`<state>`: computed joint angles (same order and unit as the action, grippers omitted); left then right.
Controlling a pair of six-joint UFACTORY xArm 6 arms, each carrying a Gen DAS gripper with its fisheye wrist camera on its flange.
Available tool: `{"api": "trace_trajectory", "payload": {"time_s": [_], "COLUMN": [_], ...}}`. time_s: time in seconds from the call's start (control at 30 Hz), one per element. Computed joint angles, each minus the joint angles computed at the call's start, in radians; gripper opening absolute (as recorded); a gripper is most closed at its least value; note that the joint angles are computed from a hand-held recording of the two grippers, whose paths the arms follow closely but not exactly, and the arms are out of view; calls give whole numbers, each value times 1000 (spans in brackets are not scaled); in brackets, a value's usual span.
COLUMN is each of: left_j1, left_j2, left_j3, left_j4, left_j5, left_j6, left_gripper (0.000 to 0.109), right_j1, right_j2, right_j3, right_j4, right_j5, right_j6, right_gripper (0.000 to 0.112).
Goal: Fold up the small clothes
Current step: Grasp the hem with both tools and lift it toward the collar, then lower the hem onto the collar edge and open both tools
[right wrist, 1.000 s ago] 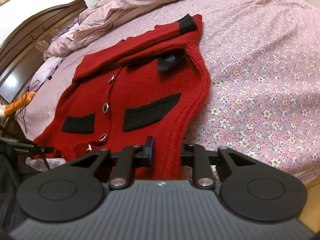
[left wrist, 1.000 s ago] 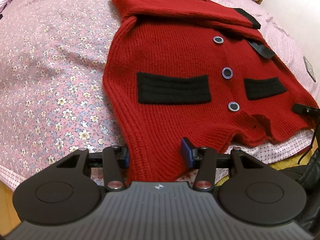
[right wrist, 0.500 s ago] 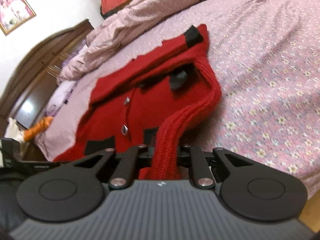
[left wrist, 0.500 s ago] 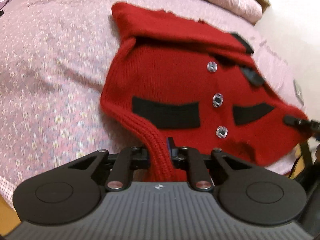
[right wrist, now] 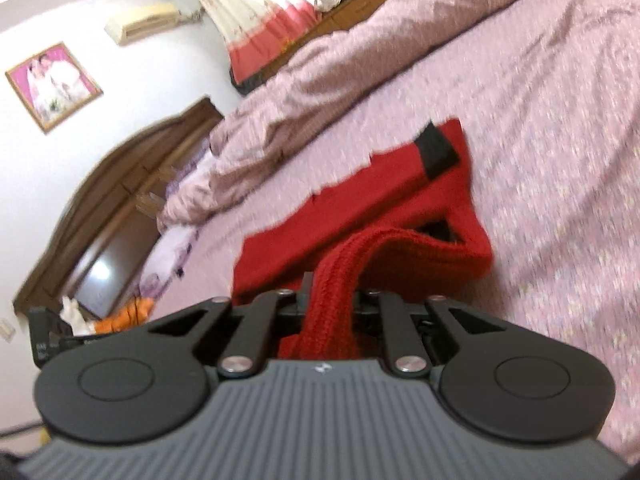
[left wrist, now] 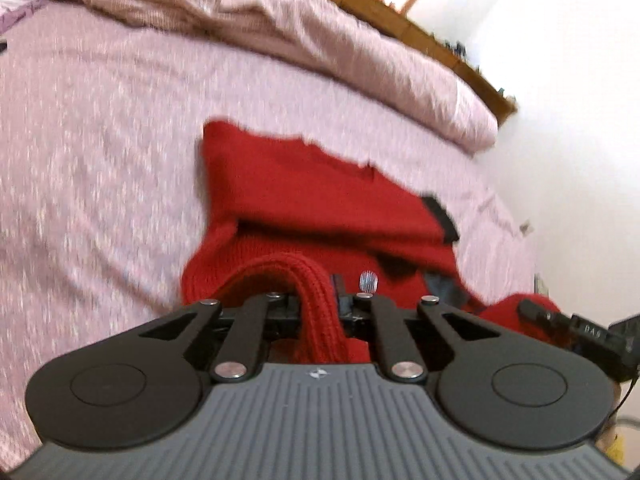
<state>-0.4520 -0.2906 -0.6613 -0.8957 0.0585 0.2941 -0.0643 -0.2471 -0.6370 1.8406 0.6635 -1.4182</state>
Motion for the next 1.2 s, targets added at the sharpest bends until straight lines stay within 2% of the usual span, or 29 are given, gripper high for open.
{"api": "trace_trajectory", "payload": {"time_s": [0.13,0.33,0.5,0.6,0.77,0.9,1.03,1.1,1.2], "left_j1": [25,66,121,165,242,255,267,269,274], "left_j2": [32,106,211,294,450,589,722,773,825], "left_j3": [-57,-160,-264,-349,-514,-663,-804,-853,-896], "left_j4": [92,148,379,558,925,915,1111,1141,1122], "left_j5": [-27,-45,-53,-43,22,103,188,215,232], "left_j6": [-97,-155,-341,-503,-826,-807,-925,-937,-911], "left_gripper": [13,13,13,13,13,13,13,13,13], "right_j1": [4,-2,11,23,42,65,92,102,107], "right_j2": [32,97,193,273,423,551,691,746,806], "right_j3": [-63,-163,-281,-378,-558,-693,-823,-870,-907], "right_j4": [42,96,145,146,95,25,-96,-152,-260], "right_j5": [-23,-22,-46,-81,-140,-209,-285,-323,-350], "right_j6": [-18,-35,-62,-48,29,98,207,271,381], "right_gripper": [15,15,15,15,15,15,15,15,17]}}
